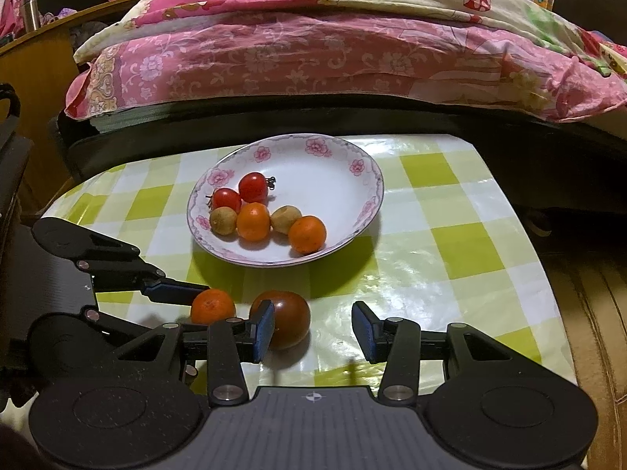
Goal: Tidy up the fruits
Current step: 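Close the left gripper on a tangerine while the right gripper grasps the dark red tomato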
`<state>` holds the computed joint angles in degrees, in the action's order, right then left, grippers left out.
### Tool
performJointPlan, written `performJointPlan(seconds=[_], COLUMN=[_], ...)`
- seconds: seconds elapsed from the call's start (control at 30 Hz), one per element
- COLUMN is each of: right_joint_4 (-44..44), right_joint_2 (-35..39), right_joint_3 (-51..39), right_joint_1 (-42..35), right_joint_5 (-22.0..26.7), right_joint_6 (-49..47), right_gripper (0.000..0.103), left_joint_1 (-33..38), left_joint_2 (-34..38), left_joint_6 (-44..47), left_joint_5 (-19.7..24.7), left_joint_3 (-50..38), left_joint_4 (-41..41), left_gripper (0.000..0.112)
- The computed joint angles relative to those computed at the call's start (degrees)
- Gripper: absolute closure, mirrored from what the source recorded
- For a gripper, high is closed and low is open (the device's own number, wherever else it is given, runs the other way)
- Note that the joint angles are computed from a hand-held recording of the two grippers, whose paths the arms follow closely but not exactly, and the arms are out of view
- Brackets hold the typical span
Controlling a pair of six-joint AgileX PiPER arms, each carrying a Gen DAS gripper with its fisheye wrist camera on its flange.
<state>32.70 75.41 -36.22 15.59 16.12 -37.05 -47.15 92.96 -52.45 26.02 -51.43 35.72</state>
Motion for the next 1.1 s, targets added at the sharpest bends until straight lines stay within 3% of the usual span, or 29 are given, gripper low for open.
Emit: performJointPlan(seconds=[0.23,0.8,1.1], right_joint_4=[-0.2,-17.5,-20.0], right_joint_2=[1.4,8.7,8.8], right_joint_3=[-0.8,-3.2,-3.2], right_joint_1=[1.7,7.4,7.8], right_joint_5=[0.6,-3.5,-4.1], right_joint_6=[-0.1,18.7,20.8], right_gripper=[0.060,0.057,0.058], left_joint_1=[0.7,1.0,0.5], left_joint_2=[-3.4,-4.0,-3.7], left_joint_6=[1.7,0.3,-0.9], left_joint_5=[1.1,1.4,1.7], left_joint_3=[2.3,4.5,4.3], left_joint_4=[-1.8,0.0,1.7], left_gripper=[0.071,0.071,0.071])
